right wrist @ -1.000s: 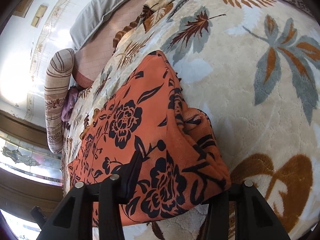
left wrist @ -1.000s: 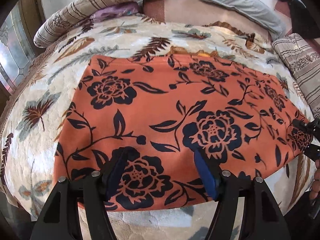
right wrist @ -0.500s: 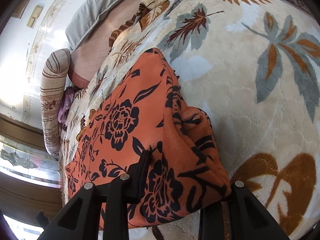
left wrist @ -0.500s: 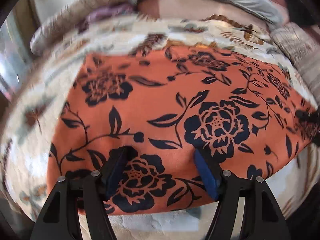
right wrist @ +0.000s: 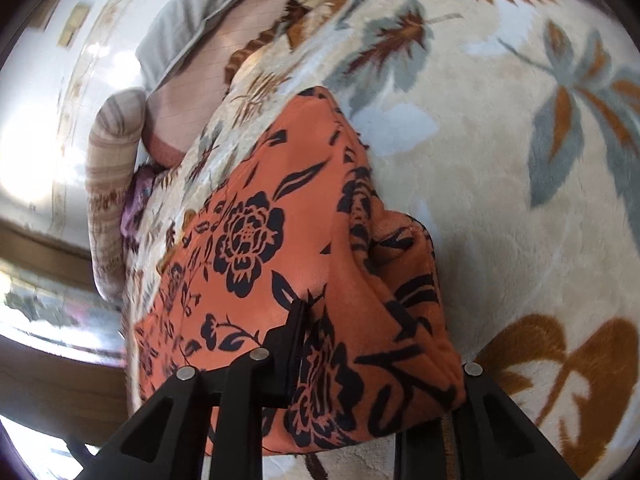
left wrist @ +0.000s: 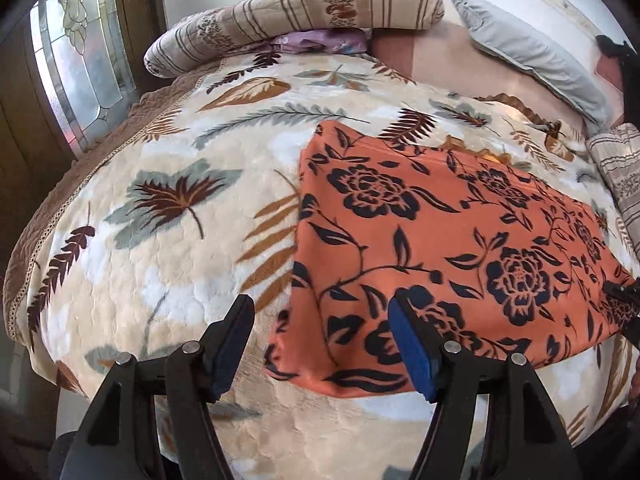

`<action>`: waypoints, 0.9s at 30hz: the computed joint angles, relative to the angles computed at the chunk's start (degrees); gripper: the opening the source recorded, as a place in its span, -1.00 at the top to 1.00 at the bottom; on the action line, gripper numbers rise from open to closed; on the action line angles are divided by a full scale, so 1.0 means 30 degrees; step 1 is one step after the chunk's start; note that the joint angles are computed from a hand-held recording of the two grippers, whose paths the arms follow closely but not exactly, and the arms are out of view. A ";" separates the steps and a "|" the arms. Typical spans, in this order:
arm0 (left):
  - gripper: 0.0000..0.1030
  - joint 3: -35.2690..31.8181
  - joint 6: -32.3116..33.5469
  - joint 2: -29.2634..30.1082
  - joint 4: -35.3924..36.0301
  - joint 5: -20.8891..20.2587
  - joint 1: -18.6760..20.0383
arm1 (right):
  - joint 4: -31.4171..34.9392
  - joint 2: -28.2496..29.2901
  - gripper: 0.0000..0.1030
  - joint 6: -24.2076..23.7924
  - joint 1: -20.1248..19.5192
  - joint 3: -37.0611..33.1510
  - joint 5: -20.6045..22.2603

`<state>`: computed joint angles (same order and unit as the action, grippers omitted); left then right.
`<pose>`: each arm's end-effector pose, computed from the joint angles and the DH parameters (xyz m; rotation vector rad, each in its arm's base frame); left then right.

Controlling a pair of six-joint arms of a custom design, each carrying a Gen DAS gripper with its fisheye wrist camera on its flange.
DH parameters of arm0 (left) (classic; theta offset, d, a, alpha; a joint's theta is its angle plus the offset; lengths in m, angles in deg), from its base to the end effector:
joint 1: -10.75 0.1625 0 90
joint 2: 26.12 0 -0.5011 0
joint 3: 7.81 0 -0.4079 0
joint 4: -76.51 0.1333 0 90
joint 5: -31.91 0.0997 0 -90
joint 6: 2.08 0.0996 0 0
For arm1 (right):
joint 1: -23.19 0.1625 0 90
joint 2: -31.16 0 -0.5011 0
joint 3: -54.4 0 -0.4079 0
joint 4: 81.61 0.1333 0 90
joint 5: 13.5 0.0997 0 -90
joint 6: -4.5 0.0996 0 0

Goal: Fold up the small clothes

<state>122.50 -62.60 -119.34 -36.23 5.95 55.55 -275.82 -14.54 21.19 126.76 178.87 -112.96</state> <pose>-0.1147 -0.4280 0.3499 -0.1175 2.1294 -0.8983 0.2454 -0.5185 0.0752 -0.1384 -3.0124 0.7221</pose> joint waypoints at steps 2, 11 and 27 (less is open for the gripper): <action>-0.36 0.0362 0.2032 0.0396 -0.2085 -0.0147 -0.0337 | -0.0106 0.0085 0.45 0.0312 0.0046 -0.0059 0.0020; -0.24 0.1057 0.1498 -0.2585 -0.3732 -0.0580 0.0002 | 0.1339 0.0696 0.79 -0.4574 0.5925 -0.3722 -0.4827; -0.22 0.0738 -0.2679 -0.6481 0.2178 0.0641 0.2381 | 0.6421 0.7770 0.79 -0.6429 1.0607 -0.9348 -0.4685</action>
<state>124.71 -70.63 -138.78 -29.70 7.88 62.69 -256.56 8.77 1.90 158.58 150.82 -127.02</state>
